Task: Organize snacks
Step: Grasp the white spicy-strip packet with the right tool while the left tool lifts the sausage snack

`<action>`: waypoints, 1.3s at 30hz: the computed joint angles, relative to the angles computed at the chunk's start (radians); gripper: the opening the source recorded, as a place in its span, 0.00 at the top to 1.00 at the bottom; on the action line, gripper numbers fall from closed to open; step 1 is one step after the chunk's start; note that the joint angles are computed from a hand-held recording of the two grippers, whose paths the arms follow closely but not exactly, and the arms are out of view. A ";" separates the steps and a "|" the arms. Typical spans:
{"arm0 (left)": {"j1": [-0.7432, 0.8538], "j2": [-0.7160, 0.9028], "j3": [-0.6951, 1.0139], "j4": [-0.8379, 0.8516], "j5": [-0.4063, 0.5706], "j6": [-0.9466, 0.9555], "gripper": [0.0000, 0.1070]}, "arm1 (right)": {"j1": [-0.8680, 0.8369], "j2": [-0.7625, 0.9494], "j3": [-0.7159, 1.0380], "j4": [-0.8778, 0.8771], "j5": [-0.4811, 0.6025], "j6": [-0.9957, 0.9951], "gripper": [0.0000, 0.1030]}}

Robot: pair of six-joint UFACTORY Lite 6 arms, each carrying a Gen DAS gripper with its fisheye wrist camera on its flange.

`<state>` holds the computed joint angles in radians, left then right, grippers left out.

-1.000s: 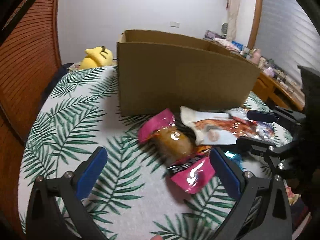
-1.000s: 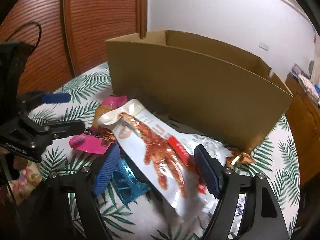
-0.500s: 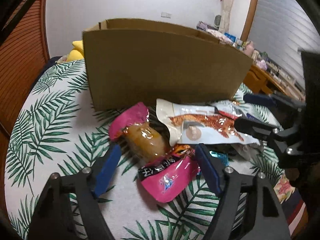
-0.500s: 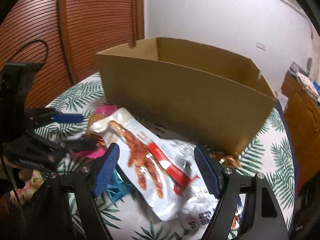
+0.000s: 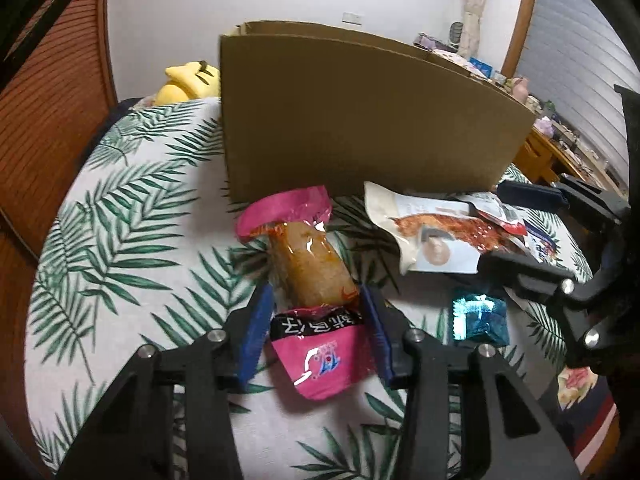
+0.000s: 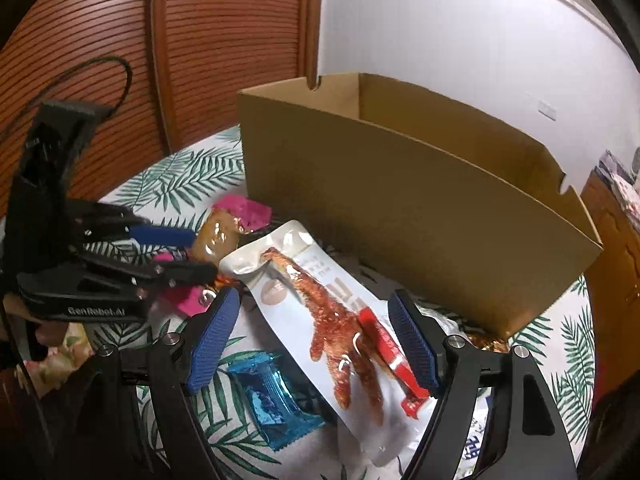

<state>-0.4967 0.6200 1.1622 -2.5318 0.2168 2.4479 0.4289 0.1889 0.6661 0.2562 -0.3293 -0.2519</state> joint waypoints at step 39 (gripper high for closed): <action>0.093 0.074 0.018 0.117 0.114 -0.111 0.61 | 0.111 0.293 0.308 0.755 -0.027 -0.842 0.71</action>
<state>-0.4037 0.6940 1.1806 -2.4145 0.3311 2.3372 0.5397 0.4816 0.9742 1.0107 -0.3565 -1.0943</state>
